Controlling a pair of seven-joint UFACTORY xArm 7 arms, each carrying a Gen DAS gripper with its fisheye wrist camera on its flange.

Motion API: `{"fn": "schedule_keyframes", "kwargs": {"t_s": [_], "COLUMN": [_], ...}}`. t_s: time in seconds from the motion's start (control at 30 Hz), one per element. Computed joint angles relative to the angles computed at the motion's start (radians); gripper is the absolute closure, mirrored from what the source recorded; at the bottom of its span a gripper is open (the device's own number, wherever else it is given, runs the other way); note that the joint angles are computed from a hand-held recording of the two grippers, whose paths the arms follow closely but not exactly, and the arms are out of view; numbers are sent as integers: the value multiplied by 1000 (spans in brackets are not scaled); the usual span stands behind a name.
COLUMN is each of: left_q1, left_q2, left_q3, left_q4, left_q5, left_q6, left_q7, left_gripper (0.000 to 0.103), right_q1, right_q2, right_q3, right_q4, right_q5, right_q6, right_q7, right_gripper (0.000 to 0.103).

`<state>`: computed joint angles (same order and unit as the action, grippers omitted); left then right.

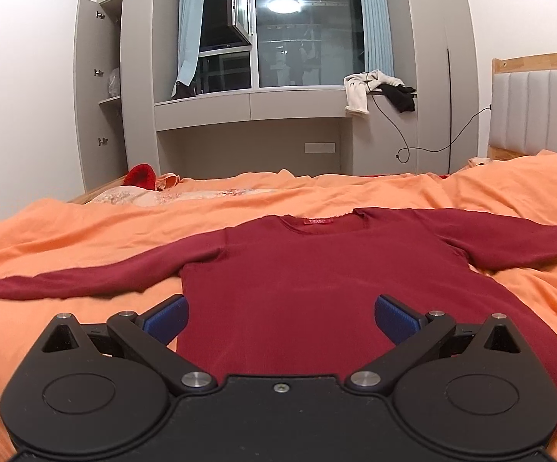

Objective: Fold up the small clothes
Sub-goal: 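Grasp the sweater sleeve cuff with the right gripper and lift it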

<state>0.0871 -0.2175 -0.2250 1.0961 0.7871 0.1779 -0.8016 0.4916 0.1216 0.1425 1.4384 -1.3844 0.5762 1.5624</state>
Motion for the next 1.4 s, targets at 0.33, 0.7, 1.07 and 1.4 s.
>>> {"fn": "schedule_keyframes", "kwargs": {"t_s": [0.33,0.7,1.07,1.4], "left_q1": [-108,-193,-267,-245], "left_q2": [257,439,500,497], "left_q3": [72,182,265,252], "left_q4": [277,422,456,468], "left_q5": [7,-169,-318,-490], "left_q6": [75,70,73,55], "left_q7": [95,229,364,492], "left_gripper": [0,0,0,0], "right_q1": [-31,-96,-171,-200], "right_q2": [141,212,330,412], "right_q3": [-94,-230,-310,-348], "right_q4": [149,232,355,453], "right_q5": [115,-67,137,203], "right_q6": [-68,-102,62,67], "right_q7": [-103,214,232,294], "right_gripper": [0,0,0,62]}}
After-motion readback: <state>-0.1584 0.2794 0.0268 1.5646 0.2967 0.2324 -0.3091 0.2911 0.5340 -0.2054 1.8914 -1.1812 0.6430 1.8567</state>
